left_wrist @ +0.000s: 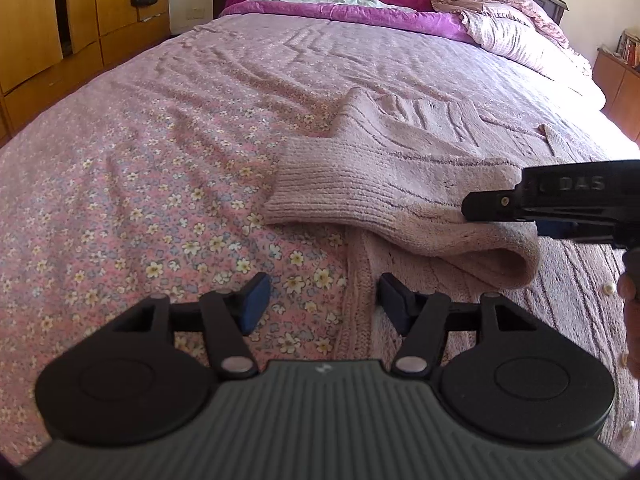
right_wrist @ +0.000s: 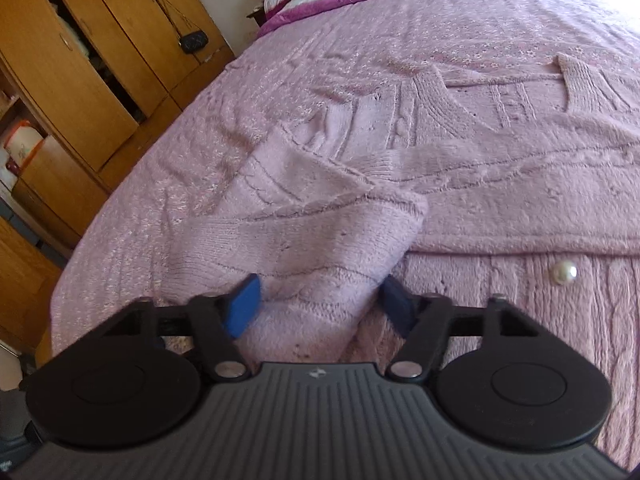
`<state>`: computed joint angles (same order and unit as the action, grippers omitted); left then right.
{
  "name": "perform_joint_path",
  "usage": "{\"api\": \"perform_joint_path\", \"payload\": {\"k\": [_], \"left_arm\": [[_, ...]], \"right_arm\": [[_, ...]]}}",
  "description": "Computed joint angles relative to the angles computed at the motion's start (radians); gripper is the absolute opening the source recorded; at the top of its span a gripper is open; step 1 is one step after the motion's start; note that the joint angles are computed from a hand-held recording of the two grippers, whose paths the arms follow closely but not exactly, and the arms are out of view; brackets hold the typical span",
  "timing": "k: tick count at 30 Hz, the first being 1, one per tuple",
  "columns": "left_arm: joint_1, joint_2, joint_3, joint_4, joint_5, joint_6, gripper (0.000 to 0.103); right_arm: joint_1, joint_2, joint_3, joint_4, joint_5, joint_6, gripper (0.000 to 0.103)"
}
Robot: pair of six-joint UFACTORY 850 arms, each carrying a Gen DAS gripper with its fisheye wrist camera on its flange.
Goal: Fold small clothes
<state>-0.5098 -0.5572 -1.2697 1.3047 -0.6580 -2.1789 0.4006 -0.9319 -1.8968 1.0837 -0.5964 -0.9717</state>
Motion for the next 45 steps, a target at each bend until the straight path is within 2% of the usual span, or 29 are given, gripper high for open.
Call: {"api": "perform_joint_path", "payload": {"k": [2, 4, 5, 7, 12, 18, 25, 29, 32, 34, 37, 39, 45], "left_arm": [[0.003, 0.001, 0.000, 0.003, 0.004, -0.004, 0.062], [0.006, 0.001, 0.000, 0.010, 0.006, -0.012, 0.062], [0.008, 0.000, -0.002, 0.008, 0.008, -0.011, 0.062], [0.010, 0.000, -0.004, 0.008, 0.007, -0.010, 0.062], [0.032, -0.018, -0.040, 0.016, -0.006, 0.009, 0.062], [0.069, -0.058, -0.104, 0.038, 0.009, 0.043, 0.062], [0.086, -0.080, -0.115, 0.041, 0.037, 0.043, 0.066], [0.084, -0.080, -0.102, 0.083, 0.035, 0.028, 0.066], [0.084, -0.078, -0.098, 0.093, 0.037, 0.012, 0.067], [0.082, -0.077, -0.098, 0.088, 0.032, 0.014, 0.066], [0.078, -0.077, -0.094, 0.096, 0.024, 0.009, 0.066], [0.077, -0.077, -0.093, 0.098, 0.022, 0.006, 0.067], [0.074, -0.082, -0.099, 0.087, 0.015, 0.021, 0.067]], "right_arm": [[0.005, -0.016, -0.036, -0.052, 0.002, 0.043, 0.032], [0.005, -0.039, -0.090, -0.109, -0.019, 0.100, 0.017], [0.005, -0.061, -0.139, -0.141, -0.037, 0.133, 0.013], [0.007, -0.072, -0.191, -0.162, -0.035, 0.116, 0.012], [0.018, -0.061, -0.262, -0.143, 0.039, -0.029, 0.011], [0.024, -0.070, -0.341, -0.244, 0.088, -0.017, 0.011], [-0.015, -0.141, -0.443, -0.312, 0.041, 0.136, 0.011], [-0.033, -0.249, -0.633, -0.300, -0.093, 0.259, 0.011], [-0.026, -0.258, -0.684, -0.248, -0.113, 0.220, 0.010], [-0.023, -0.235, -0.664, -0.180, -0.105, 0.166, 0.010], [-0.018, -0.169, -0.566, -0.094, -0.058, 0.066, 0.010], [-0.016, -0.162, -0.557, -0.127, -0.048, 0.080, 0.010], [-0.009, -0.231, -0.616, -0.466, 0.005, 0.328, 0.010]]}}
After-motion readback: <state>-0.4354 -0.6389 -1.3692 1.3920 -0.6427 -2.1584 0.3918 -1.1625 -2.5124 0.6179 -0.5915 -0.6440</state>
